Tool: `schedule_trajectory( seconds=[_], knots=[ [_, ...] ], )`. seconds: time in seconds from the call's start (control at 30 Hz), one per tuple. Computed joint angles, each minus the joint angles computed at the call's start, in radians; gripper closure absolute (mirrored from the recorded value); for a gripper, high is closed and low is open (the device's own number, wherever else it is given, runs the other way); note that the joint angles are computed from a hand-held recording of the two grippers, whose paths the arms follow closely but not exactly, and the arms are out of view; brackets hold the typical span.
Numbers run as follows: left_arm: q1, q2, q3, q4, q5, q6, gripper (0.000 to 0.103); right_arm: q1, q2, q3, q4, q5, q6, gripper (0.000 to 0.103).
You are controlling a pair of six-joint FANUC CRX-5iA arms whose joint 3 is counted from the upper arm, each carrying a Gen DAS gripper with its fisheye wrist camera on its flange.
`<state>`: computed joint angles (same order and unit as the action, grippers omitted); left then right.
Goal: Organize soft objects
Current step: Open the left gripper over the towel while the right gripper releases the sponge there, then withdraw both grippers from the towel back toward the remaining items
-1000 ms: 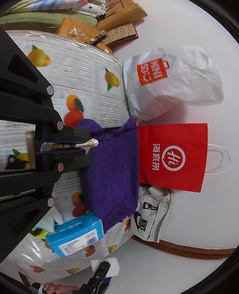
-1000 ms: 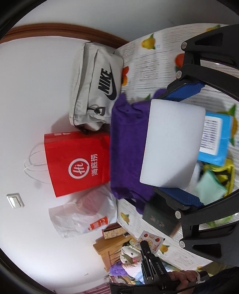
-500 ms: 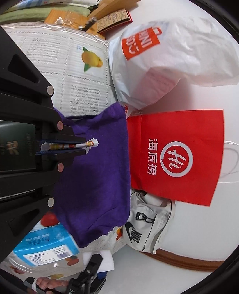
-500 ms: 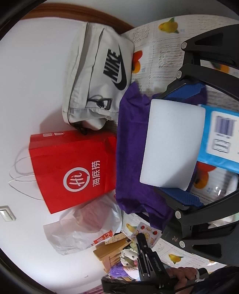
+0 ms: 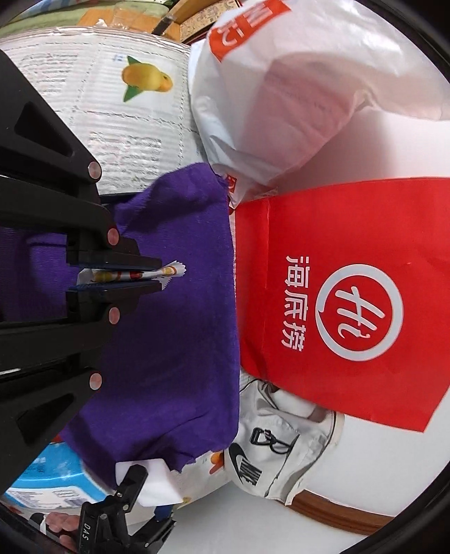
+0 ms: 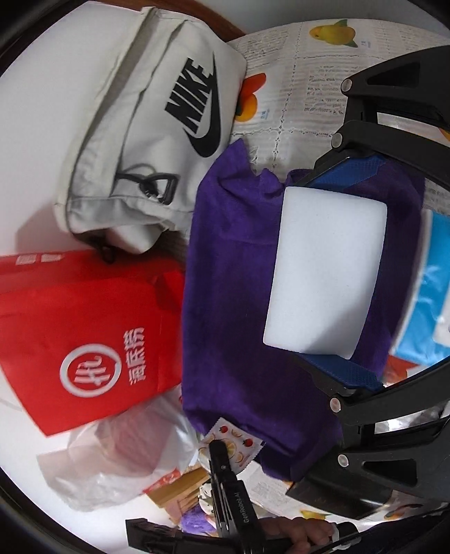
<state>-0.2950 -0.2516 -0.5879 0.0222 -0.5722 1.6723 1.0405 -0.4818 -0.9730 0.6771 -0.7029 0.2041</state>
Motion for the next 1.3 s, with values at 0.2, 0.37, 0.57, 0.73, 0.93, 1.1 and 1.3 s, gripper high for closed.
schedule_trajectory(
  seconds=[0.2, 0.37, 0.57, 0.73, 0.93, 1.1, 1.3],
  knots=[
    [0.021, 0.066, 0.033, 0.014, 0.001, -0.022, 0.096, -0.050, 0.053, 0.031, -0.063, 0.047, 0.081, 0.019],
    [0.040, 0.095, 0.029, 0.064, 0.015, -0.067, 0.093, -0.071, 0.105, 0.069, -0.138, 0.063, 0.164, 0.018],
    [0.043, 0.116, 0.040, 0.079, 0.009, -0.084, 0.070, -0.069, 0.122, 0.074, -0.117, 0.057, 0.161, 0.007],
    [0.028, 0.092, 0.051, 0.019, -0.001, -0.030, 0.058, -0.064, 0.105, 0.059, -0.068, 0.047, 0.107, 0.004],
    [-0.008, 0.031, 0.085, -0.145, -0.070, 0.119, 0.047, -0.019, 0.034, 0.034, -0.022, -0.004, 0.028, 0.004],
    [-0.010, -0.065, 0.058, -0.182, -0.121, 0.158, 0.046, 0.090, -0.058, 0.006, 0.035, -0.121, -0.085, 0.004],
    [-0.053, -0.217, 0.013, -0.252, -0.192, 0.245, 0.046, 0.321, -0.176, -0.030, 0.091, -0.333, -0.277, 0.004]
  ],
)
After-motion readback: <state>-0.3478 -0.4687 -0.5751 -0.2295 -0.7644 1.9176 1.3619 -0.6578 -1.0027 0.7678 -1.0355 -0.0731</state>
